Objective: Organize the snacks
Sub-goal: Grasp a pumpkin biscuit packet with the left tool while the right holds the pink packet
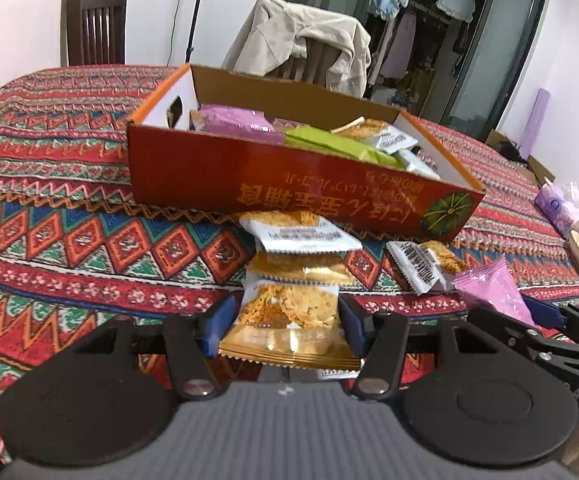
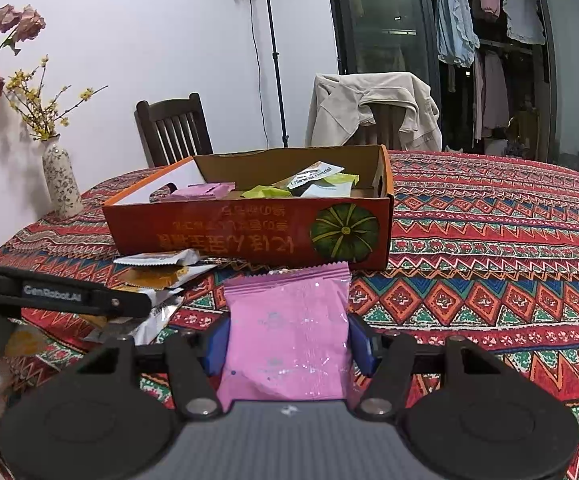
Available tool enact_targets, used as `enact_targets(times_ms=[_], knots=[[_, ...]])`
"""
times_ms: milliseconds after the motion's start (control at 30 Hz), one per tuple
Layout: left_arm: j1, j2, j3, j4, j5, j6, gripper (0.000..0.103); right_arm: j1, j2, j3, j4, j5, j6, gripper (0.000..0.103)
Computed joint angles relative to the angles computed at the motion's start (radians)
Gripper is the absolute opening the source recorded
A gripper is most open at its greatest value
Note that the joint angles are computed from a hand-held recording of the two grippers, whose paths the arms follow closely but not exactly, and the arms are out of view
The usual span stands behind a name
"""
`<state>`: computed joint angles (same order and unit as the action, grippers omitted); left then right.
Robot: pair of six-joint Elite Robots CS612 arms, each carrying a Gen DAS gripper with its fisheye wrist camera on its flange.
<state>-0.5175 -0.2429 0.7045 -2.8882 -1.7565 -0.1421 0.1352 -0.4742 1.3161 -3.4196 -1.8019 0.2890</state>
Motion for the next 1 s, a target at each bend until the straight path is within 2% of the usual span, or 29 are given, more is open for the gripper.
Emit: enact_targets(times_ms=[167,200,233,467,533,633,800,1000], knots=[[0.005,-0.035,0.072,-0.097,-0.004,0.009,0.052,0.006,-0.005,0.009,-0.014,-0.009,-0.006,0.060],[0.005,-0.040,0.082,-0.112,-0.003,0.011,0.040,0.007,-0.006,0.010,-0.017,-0.011,-0.007,0.060],[0.006,-0.044,0.090,-0.120,-0.004,0.014,0.036,0.007,-0.008,0.013,-0.020,-0.012,-0.008,0.060],[0.011,-0.054,0.109,-0.117,0.005,0.006,0.035,0.015,-0.013,0.020,-0.034,-0.017,-0.021,0.060],[0.011,-0.056,0.113,-0.120,0.001,0.005,0.037,0.017,-0.015,0.020,-0.033,-0.021,-0.022,0.060],[0.012,-0.058,0.120,-0.132,-0.002,0.004,0.046,0.018,-0.016,0.023,-0.033,-0.025,-0.021,0.060],[0.010,-0.063,0.134,-0.156,0.010,-0.001,0.074,0.018,-0.018,0.025,-0.030,-0.029,-0.019,0.060],[0.008,-0.063,0.133,-0.145,0.008,0.009,0.088,0.017,-0.017,0.027,-0.037,-0.024,-0.018,0.060]])
